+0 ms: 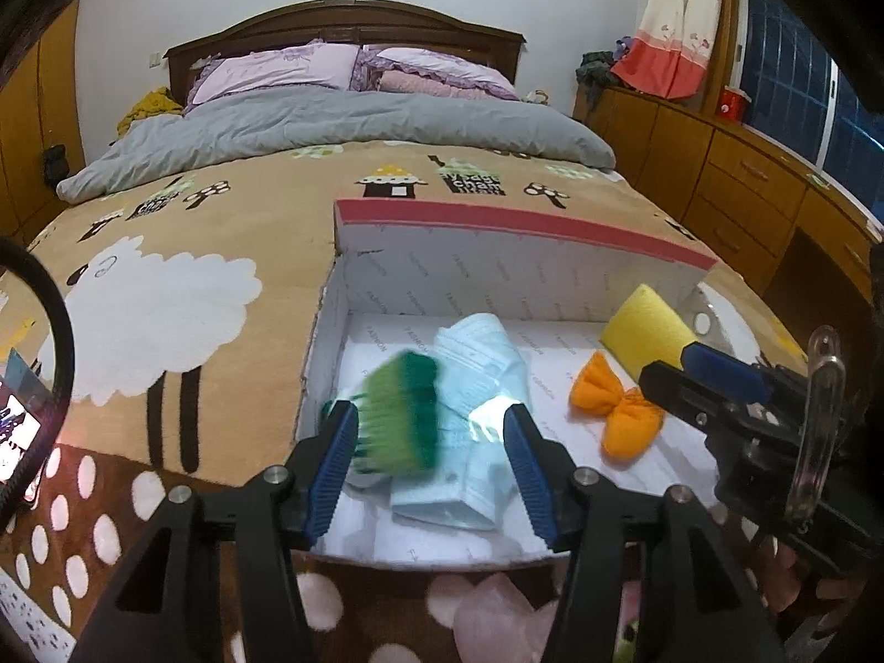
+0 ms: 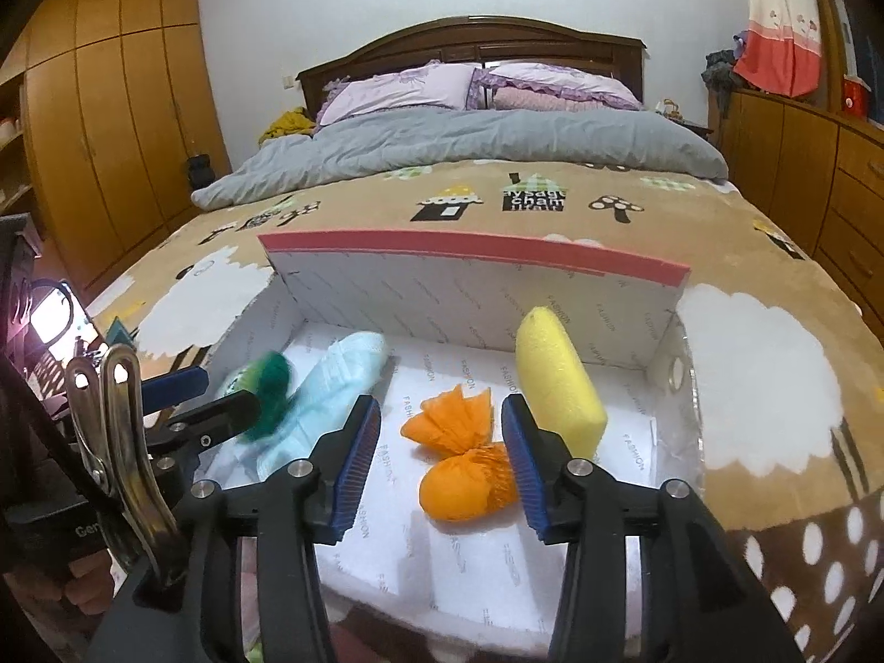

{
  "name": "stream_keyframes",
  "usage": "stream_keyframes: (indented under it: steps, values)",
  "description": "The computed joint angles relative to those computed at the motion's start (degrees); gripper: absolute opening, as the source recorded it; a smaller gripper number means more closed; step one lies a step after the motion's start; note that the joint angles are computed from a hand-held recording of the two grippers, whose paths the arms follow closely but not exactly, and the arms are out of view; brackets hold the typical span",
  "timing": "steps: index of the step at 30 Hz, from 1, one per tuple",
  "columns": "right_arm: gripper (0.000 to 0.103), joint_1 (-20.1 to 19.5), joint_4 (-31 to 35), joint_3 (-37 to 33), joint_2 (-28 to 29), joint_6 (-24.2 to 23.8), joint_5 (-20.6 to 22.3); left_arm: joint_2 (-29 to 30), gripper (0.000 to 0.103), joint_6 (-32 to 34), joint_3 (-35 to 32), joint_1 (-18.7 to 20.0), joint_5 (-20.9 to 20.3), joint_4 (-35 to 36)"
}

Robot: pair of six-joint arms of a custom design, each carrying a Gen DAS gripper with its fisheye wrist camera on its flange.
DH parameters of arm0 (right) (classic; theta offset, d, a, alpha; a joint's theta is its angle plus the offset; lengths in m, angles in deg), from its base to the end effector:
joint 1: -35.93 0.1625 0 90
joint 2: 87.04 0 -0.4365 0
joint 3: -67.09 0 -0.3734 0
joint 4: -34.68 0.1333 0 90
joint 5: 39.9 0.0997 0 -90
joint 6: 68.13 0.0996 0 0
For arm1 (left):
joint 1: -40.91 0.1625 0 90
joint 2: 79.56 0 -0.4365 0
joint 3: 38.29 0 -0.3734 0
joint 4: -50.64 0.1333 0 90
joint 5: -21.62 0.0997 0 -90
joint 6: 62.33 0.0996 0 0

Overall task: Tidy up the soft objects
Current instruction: 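Open the left tool to drop the sock while the right tool releases the orange cloth, then grasp the white plastic bag with the left tool while the right tool withdraws from the box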

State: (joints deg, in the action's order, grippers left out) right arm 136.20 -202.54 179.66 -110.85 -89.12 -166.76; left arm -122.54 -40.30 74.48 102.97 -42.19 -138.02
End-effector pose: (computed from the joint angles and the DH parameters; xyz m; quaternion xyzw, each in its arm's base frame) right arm 0.1664 -0.5059 0.0087 0.0744 -0.8389 0.4355 0.3180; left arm -0.1146 -0.5944 0.0795 0.3472 0.8788 -0.2538 0.2066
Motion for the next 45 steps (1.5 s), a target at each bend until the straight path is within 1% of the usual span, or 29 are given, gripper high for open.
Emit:
stream_keyframes:
  steps: [5,12,21,32,45]
  values:
    - [0.048,1.2,-3.0,2.4,-0.3,0.0,-0.3,-2.3,0.058,-0.4,2.8,-0.5,-0.4,-0.3]
    - [0.048,3.2,-6.6,5.2,-0.1,0.7,-1.4,-5.9,0.058,-3.7,5.7,-0.2,-2.8,3.2]
    - [0.048,4.5,-11.1,8.0,1.2,0.2,-2.8,-8.3,0.058,-5.4,9.0,0.4,-3.5,4.6]
    - [0.048,4.7,-15.2,11.9,3.5,3.7,-3.4,-8.5,0.058,-8.3,9.6,2.2,-5.4,9.0]
    - [0.048,6.2,-17.3,13.4,7.0,3.9,-6.0,-6.6,0.058,-9.4,8.9,3.2,-6.9,10.1]
